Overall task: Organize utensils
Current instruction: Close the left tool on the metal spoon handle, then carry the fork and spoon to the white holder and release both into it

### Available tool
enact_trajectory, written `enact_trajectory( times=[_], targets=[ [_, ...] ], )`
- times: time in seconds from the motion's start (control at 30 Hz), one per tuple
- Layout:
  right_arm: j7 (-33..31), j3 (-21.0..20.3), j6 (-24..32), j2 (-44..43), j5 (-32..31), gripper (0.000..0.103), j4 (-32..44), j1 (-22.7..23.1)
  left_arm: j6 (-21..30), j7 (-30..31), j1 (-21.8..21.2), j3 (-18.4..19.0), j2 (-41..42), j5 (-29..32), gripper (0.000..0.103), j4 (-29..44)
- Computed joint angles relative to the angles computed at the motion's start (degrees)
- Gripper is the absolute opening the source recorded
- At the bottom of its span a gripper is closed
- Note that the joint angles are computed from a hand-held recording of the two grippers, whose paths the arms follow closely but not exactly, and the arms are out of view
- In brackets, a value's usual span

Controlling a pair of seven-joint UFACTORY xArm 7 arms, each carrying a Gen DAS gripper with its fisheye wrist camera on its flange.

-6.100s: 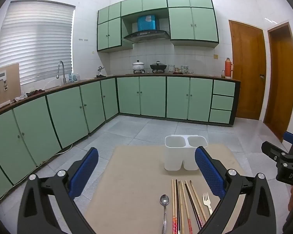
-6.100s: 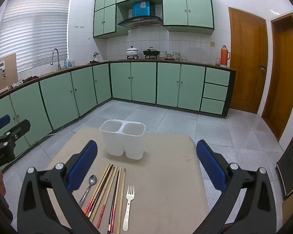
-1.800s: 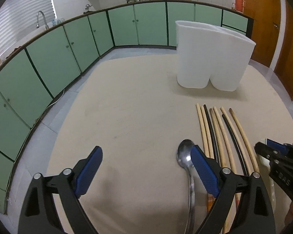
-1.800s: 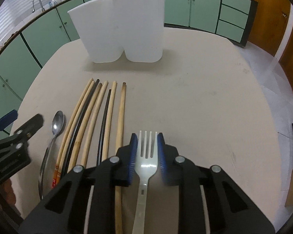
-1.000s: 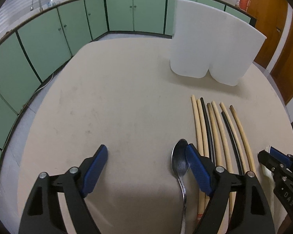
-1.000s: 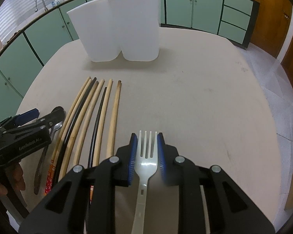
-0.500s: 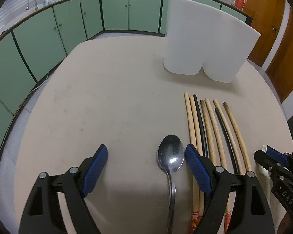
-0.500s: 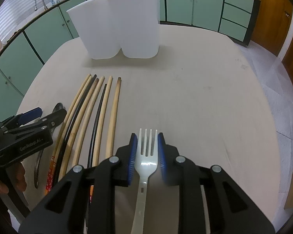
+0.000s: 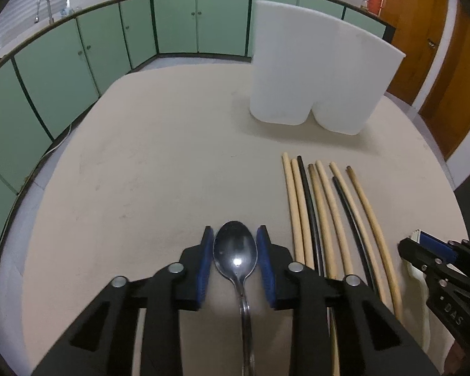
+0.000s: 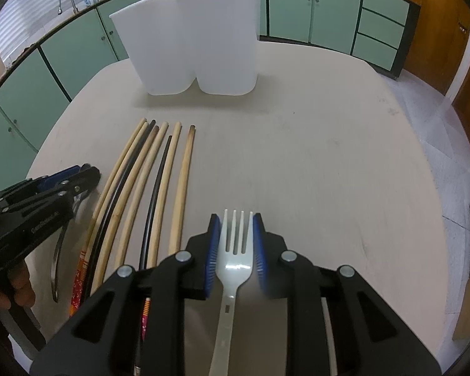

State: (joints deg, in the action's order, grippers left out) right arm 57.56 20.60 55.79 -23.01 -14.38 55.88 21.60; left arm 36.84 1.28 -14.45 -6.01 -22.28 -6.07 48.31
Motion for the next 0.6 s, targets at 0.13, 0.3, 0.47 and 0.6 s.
enact_trajectory(
  times=[0.13, 0.3, 0.47, 0.6],
  targets=[
    [0.6, -0.1, -1.1, -1.6, 0.1, 0.020, -1.2, 0.1, -1.5, 3.2, -1.5, 2.2, -1.6, -3.9, 0.028, -1.5],
    [1.0, 0.0, -5.1, -6.6, -0.8, 0.020, -4.0, -1.1, -5.5, 8.6, -4.0, 5.5, -6.2, -10.5, 0.028, -4.6],
    [-0.4, 0.4, -9.5, -10.9, -2.1, 0.020, -4.5, -3.5, -9.2, 12.1, -5.9, 7.5, -9.5, -14.8, 0.028, -4.9],
    [-2.4, 0.5, -12.7, -12.4, -1.9, 0.020, -3.8, -5.4, -11.5, 12.6, -6.8, 7.5, -10.3, -16.5, 0.028, -4.0]
  ],
)
